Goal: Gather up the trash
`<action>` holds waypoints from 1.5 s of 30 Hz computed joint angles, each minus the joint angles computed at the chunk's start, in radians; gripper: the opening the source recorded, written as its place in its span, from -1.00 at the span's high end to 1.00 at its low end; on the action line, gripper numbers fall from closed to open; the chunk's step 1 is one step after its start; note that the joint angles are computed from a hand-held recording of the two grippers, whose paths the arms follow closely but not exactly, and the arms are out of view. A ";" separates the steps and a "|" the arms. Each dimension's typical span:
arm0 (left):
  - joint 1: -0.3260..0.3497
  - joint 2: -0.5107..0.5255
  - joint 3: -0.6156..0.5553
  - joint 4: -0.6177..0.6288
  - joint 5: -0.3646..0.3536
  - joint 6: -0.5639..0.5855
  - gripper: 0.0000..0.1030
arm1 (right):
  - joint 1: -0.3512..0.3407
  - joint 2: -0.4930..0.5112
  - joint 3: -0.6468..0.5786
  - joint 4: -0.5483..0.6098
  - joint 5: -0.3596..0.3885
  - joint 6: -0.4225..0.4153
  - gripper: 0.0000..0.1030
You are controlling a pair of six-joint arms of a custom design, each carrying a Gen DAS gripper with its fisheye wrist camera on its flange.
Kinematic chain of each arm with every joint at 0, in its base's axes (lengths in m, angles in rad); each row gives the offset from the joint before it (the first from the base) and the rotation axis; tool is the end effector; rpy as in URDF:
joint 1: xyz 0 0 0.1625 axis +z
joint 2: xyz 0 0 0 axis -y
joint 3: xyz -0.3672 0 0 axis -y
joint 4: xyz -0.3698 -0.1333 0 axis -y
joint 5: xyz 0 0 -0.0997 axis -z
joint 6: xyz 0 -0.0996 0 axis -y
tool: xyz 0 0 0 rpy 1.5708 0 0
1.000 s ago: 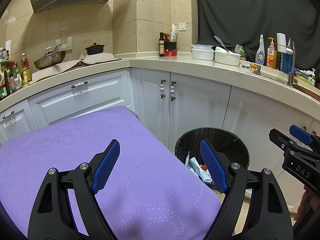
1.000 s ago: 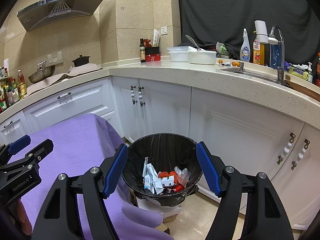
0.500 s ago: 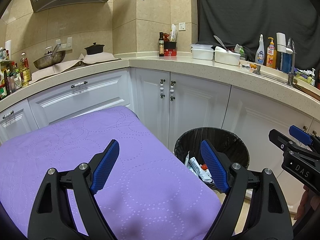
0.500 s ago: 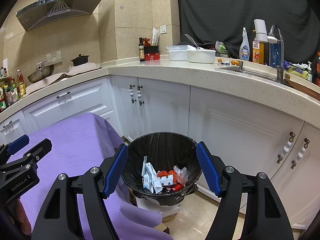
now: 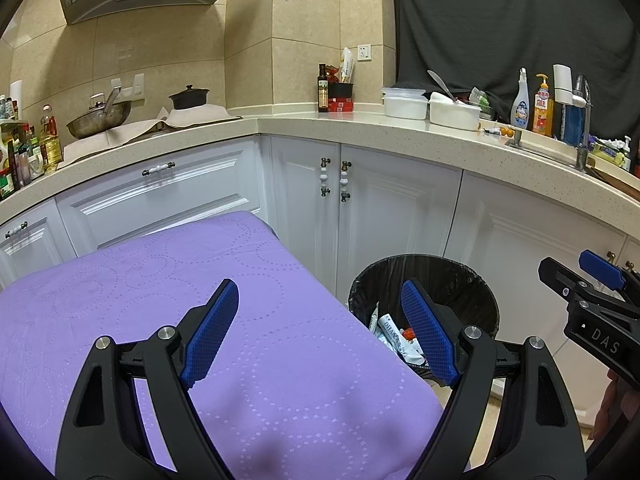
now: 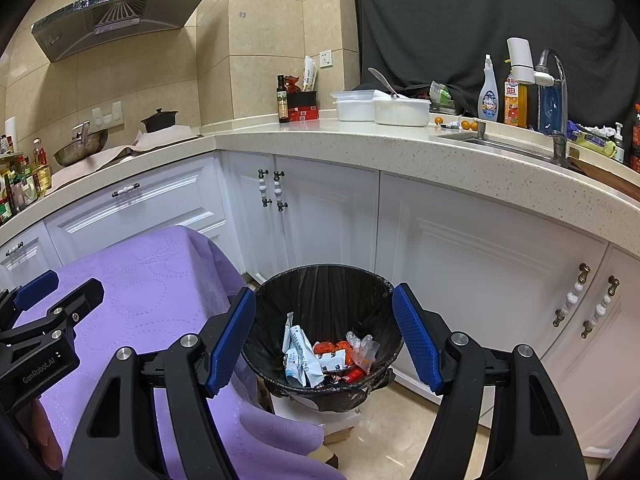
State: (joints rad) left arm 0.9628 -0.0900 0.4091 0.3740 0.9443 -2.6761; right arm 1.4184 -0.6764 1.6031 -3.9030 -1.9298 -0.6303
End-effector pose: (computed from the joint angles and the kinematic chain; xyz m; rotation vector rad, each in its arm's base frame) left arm -0.2512 -0.6965 -0.0488 0.8929 2.1979 -1.1522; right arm 0.0035 -0.6246 0.1797 0.1684 -1.9430 1.3759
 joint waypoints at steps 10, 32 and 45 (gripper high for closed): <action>0.001 0.002 -0.003 0.003 0.000 0.001 -0.59 | 0.001 0.002 -0.001 -0.002 -0.002 0.000 -0.34; -0.002 0.027 -0.032 0.004 0.015 0.006 -0.79 | -0.002 0.008 -0.010 0.008 -0.003 0.000 -0.34; -0.004 0.022 -0.013 -0.028 0.021 0.045 -0.91 | -0.003 0.012 -0.011 0.009 -0.002 0.000 -0.35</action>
